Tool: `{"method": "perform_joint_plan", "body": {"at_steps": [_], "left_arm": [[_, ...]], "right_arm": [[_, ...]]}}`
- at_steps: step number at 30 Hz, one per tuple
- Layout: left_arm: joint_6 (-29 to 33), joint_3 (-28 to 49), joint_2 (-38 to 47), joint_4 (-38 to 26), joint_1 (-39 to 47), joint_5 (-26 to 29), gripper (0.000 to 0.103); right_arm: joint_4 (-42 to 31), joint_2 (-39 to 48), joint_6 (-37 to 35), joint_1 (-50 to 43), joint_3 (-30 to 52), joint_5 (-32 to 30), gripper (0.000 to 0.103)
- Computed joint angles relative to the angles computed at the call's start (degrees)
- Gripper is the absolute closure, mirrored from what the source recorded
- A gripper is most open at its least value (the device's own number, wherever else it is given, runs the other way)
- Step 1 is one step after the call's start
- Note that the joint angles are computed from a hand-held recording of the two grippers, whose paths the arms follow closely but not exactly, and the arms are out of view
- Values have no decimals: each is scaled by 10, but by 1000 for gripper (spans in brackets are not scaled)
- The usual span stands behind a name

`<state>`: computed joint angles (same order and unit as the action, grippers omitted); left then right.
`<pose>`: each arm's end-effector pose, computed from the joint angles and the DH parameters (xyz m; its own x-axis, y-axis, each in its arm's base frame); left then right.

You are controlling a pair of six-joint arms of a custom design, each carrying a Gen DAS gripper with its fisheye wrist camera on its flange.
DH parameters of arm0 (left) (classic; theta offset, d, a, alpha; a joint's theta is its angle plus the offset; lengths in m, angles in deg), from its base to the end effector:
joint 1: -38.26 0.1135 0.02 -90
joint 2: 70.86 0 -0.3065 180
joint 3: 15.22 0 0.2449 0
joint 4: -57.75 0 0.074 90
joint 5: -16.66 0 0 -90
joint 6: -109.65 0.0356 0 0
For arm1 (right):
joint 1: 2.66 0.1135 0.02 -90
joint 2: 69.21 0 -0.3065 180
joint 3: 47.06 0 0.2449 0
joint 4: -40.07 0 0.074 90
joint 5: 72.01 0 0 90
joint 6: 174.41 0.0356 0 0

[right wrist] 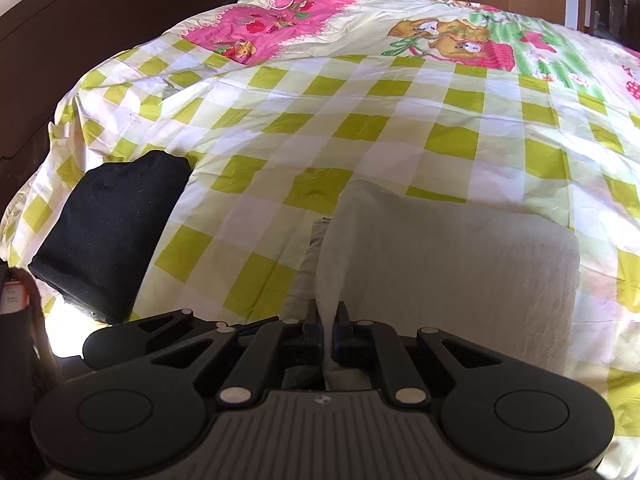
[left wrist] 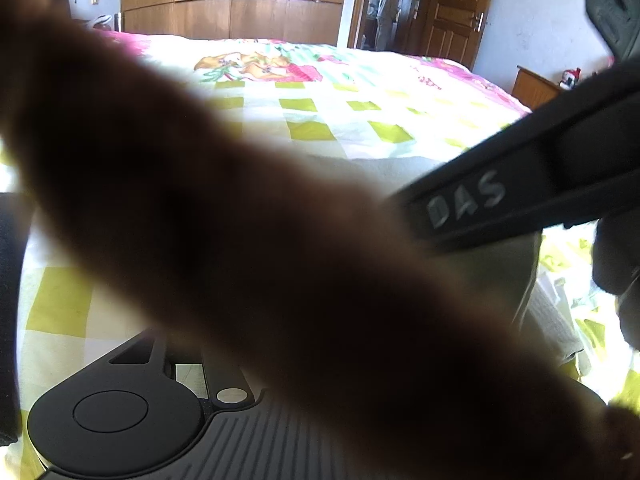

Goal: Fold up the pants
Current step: 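Lift and fold the trousers over onto themselves with the right gripper, then open the right gripper and release the folded trousers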

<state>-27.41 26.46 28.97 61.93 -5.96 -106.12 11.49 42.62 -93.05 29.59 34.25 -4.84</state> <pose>0.2017 -0.1694 0.1234 -0.6570 -0.2195 -0.7212 -0.1803 0.9747 -0.1323 0.3307 0.2250 0.1820 -0.6183 -0.5538 -0.5577 -0.7618 0.5967 0.2520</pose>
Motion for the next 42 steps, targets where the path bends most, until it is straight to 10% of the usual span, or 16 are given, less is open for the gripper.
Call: {"method": "perform_joint_plan", "body": {"at_steps": [14,27,42], "left_arm": [[-106,-26,-164,-206,-94,-96,38],[-16,19,-42,-98,-15,-14,42],[-49,57,-29,-182,-12,-1,37]], "right_arm": [[35,8,23,-20,10,-75,70],[4,143,-13,15,148,7,70],[94,-15,-59,-95,-41,-62,70]]}}
